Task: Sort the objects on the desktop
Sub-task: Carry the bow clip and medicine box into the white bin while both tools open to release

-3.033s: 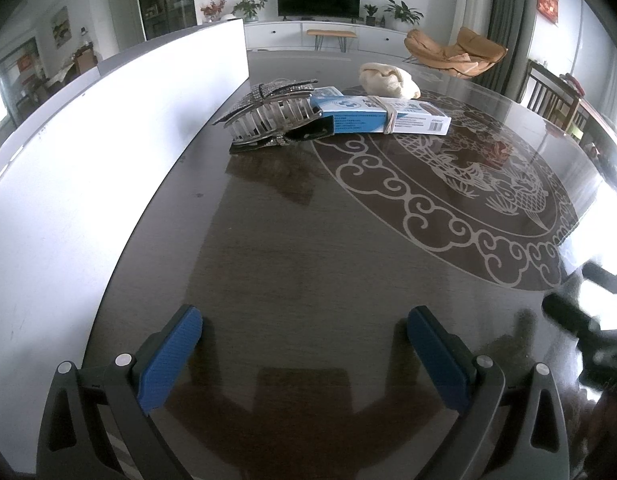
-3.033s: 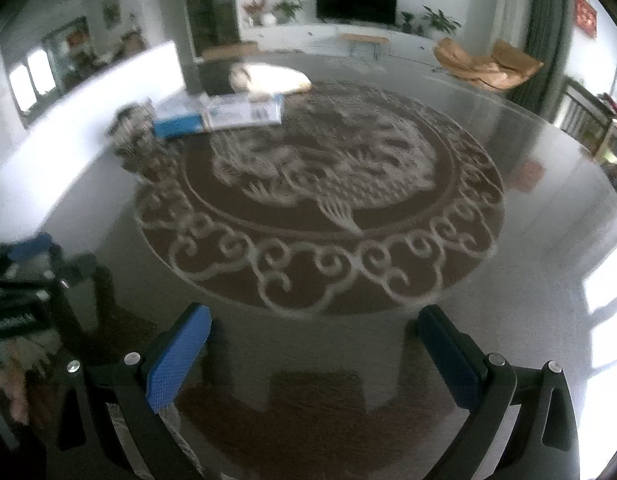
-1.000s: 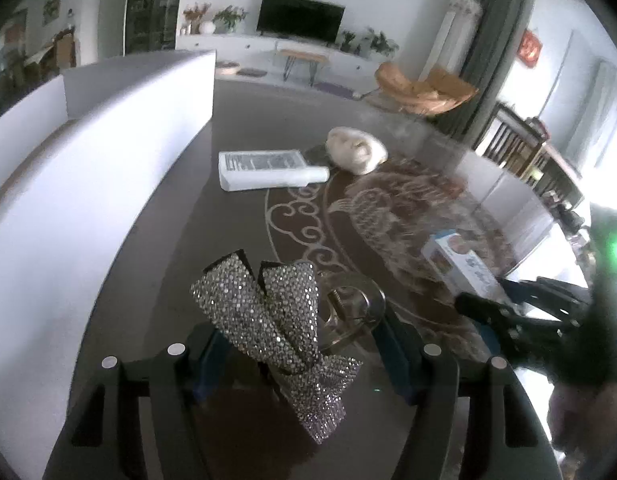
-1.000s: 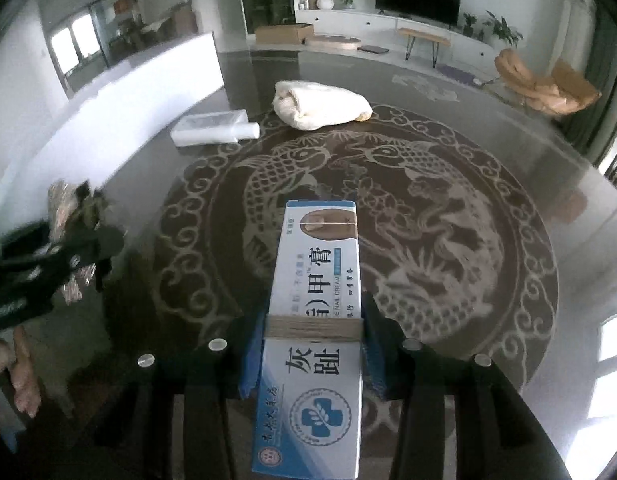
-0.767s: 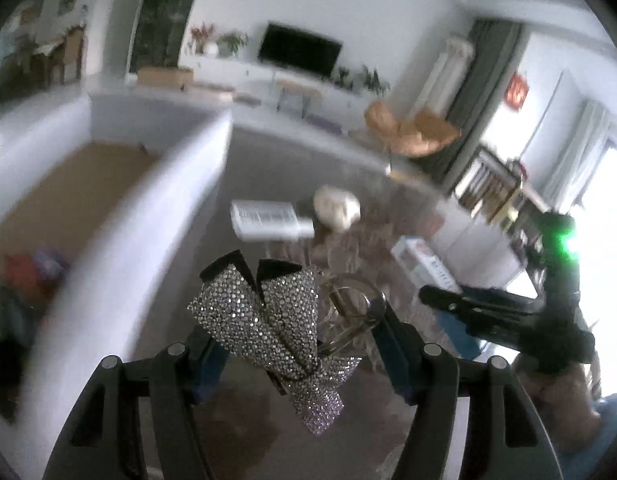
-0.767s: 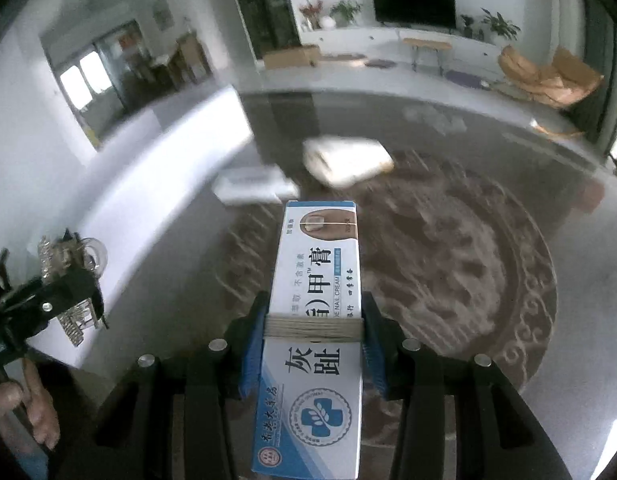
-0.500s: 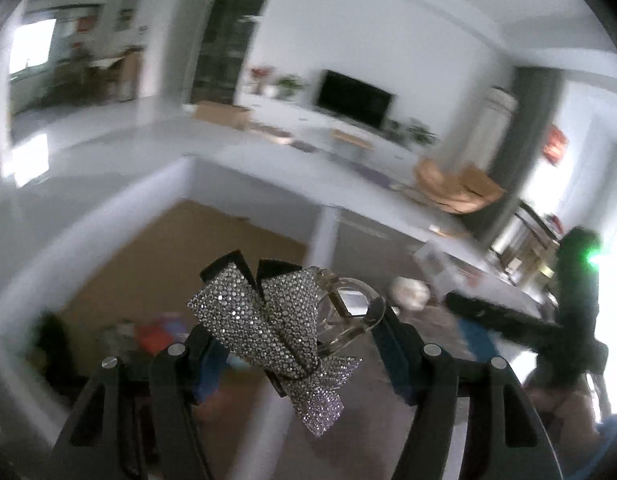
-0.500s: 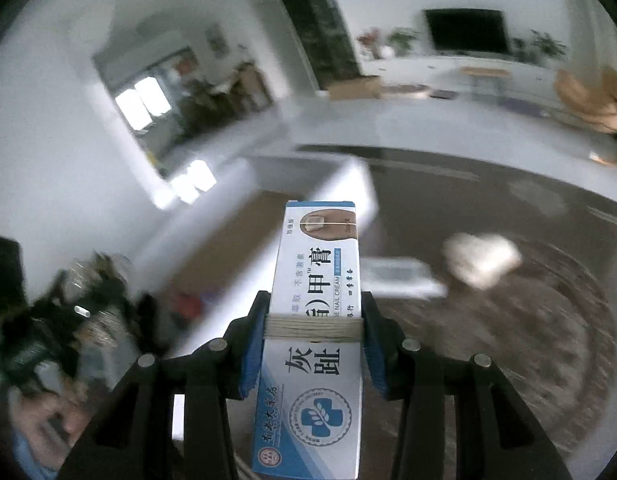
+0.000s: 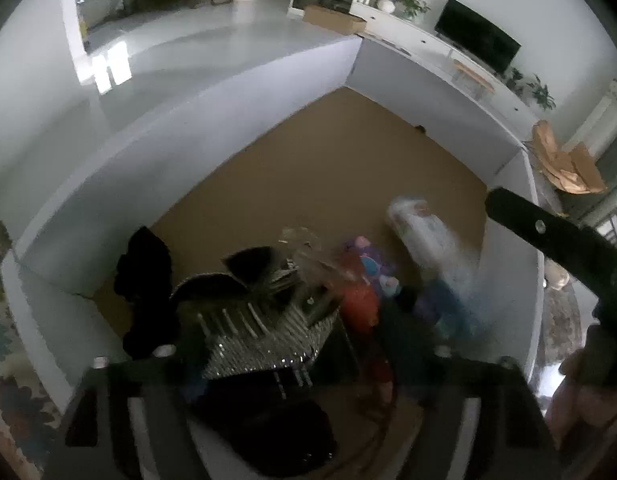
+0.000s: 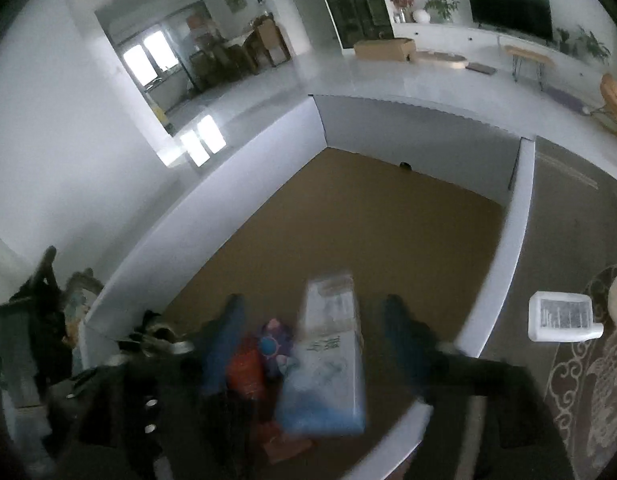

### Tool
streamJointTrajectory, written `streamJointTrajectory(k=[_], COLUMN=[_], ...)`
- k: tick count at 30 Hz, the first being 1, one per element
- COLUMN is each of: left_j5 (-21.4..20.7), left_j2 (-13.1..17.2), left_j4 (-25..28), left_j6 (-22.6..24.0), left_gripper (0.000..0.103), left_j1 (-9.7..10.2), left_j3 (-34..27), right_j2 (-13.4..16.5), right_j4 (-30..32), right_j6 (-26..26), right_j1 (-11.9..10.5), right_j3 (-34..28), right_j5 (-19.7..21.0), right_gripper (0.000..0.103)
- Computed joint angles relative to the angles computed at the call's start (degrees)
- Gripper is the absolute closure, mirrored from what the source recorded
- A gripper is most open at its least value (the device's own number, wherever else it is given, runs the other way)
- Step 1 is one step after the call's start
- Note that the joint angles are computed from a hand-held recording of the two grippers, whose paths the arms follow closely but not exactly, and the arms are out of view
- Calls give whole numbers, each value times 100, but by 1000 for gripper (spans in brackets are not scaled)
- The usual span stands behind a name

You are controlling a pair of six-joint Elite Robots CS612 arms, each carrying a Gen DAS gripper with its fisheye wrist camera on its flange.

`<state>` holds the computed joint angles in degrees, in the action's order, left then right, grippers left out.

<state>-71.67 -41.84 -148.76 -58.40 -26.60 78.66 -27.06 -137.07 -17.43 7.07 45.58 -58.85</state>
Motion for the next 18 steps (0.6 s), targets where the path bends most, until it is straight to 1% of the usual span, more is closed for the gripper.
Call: streamJointTrajectory(k=[2,5,6,8,9,11,12,13,15,18], left_j5=[162,314,375,652,791,837,753,713,745,914], left_j2=[-22,-23,-10,-21,-25,-79,-92,-112,-172,-214], left_j4=[19,203,344,589,587,342,64,-102,-483,-946], left_j6=[-108,-172,-155,-104,-59,27,81,108,138,283], left_gripper=[13,13,13,13,13,13,13,13,13,13], left_j1=[-38,-67,-74,-121,-155,-195,-211,-225,-285,-415], left_j3=[34,3,-54,-120,-111,28,111,148,294,364], right_j2=[-76,-293,-351,-504,-590,-720,-809,-865,-977,-1139], right_j4=[-303,-934,-1110,-1495,-1715,-1954,-2095,-2192,-2394,-2554], right_j6=[38,69,74,76,68,-37,-150,-255,-493,-786], right_j1=[-39,-158,-206,-320,-392,-516,-612,-681,-826,-1098], right_j3=[203,671,773,1092,1285,1592,1809,1966,2298,2798], right_j5=[123,297,356,446,464,494,488,449,281,-123], right_gripper=[23,21,18,14,11,9,9,9,9,9])
